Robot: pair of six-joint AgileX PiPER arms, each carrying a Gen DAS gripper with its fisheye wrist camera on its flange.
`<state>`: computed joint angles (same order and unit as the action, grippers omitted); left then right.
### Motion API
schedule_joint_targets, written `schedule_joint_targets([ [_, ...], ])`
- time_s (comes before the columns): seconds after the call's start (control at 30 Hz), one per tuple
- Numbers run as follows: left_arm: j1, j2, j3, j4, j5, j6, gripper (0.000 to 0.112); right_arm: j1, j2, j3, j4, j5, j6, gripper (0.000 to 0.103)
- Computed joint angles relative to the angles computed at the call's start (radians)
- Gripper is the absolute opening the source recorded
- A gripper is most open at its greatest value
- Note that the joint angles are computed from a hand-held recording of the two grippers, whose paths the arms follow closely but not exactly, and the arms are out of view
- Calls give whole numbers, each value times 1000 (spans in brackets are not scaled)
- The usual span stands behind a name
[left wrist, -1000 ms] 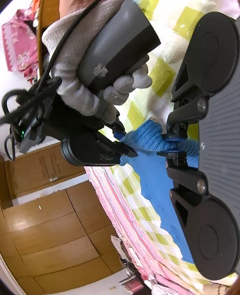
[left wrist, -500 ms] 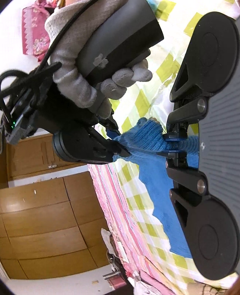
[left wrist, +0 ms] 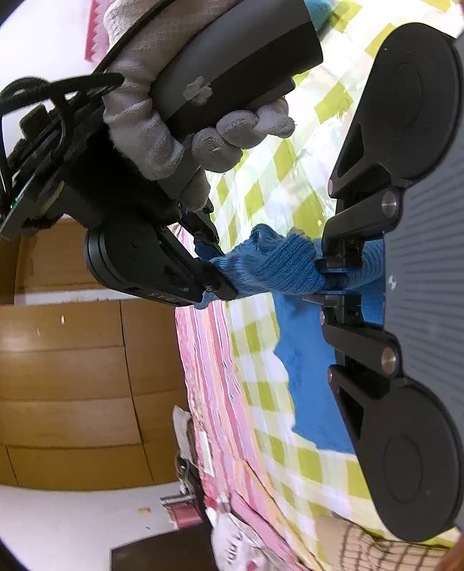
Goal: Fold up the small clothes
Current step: 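Lift the side edge with both tools and fold it across the sweater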
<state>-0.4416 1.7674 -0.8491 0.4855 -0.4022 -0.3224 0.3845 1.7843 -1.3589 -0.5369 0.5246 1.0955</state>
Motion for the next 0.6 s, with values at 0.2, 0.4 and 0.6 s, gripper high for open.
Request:
schedule_joint_targets([
  [0.2, 120, -11, 11, 204, -33, -216, 16, 67, 92, -142, 16, 61, -35, 13],
  [0.4, 207, 5, 10, 318, -75, -330, 16, 110, 170, -261, 35, 115, -70, 13],
  [0.6, 292, 14, -16, 487, -108, -520, 16, 137, 266, -413, 74, 171, -131, 13],
])
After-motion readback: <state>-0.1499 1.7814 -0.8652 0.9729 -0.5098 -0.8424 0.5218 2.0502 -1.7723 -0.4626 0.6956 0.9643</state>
